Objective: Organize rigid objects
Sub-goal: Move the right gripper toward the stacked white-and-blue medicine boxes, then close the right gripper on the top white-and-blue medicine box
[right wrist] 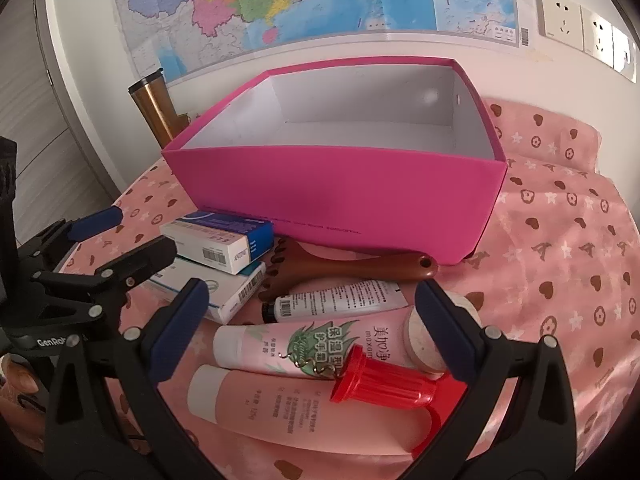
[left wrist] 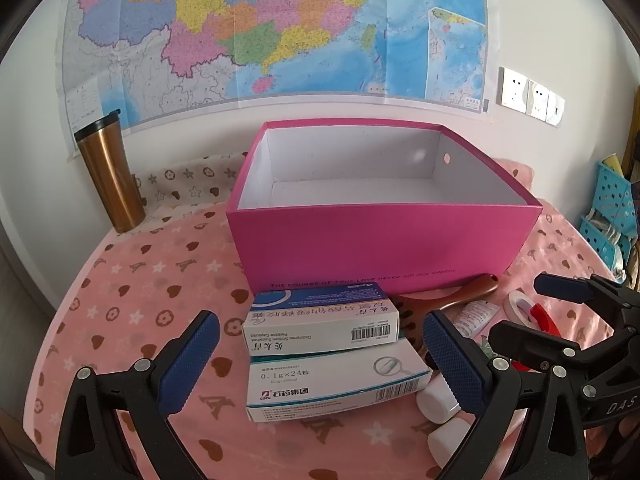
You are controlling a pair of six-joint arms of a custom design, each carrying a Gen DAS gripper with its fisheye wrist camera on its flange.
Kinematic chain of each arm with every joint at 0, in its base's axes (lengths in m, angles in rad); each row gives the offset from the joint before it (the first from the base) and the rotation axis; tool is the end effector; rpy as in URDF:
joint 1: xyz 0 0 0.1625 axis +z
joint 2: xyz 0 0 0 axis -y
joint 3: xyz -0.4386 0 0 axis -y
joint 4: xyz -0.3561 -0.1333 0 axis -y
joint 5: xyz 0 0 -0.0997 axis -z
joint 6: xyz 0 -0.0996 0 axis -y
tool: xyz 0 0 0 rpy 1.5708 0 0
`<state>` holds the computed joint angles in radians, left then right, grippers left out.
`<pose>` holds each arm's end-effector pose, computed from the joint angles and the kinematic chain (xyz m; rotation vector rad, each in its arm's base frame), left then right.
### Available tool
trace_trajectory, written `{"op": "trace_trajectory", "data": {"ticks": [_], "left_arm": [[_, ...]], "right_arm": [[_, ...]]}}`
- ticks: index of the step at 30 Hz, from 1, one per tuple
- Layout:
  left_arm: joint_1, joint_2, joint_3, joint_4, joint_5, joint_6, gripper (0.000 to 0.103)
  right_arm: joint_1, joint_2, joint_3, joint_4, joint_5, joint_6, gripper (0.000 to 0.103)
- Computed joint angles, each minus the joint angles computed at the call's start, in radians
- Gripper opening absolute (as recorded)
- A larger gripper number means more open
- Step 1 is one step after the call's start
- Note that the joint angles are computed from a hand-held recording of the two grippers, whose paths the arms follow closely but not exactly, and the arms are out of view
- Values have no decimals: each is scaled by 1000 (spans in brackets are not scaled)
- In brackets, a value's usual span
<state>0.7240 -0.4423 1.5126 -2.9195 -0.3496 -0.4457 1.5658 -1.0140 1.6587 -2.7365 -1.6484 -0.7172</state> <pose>-0.3535 -0.6154 0.0324 0.2132 2.0661 -1.1024 0.1223 -0.6529 0.2843 0.9530 -2.6455 0.6626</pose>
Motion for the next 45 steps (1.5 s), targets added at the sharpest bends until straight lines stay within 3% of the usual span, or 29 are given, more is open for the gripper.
{"op": "trace_trajectory", "data": {"ticks": [13,21,25,27,33,35,41,45], "left_arm": [[14,-20,24,-36,-10,16,103],[50,-59,50,-55,-77,30,102],[64,-76,68,-110,-143,79,93],[76,-89,73,-114,-188,88,82],[114,-125,88,-115,-319,86,63],[126,-133,91,-113,-355,86,61],[160,-150,75,-39,-454,62,60],[159,-142,66,-34,-442,75,60]], "right_arm": [[6,23,-28,62,4,11,103],[21,57,-69,143,17,-7,103],[30,80,-108,215,37,-6,93],[35,99,-138,255,44,0,85],[41,158,-228,360,66,25,71],[44,175,-254,388,60,32,66],[44,211,-319,467,77,61,65],[39,229,-357,527,94,79,64]]}}
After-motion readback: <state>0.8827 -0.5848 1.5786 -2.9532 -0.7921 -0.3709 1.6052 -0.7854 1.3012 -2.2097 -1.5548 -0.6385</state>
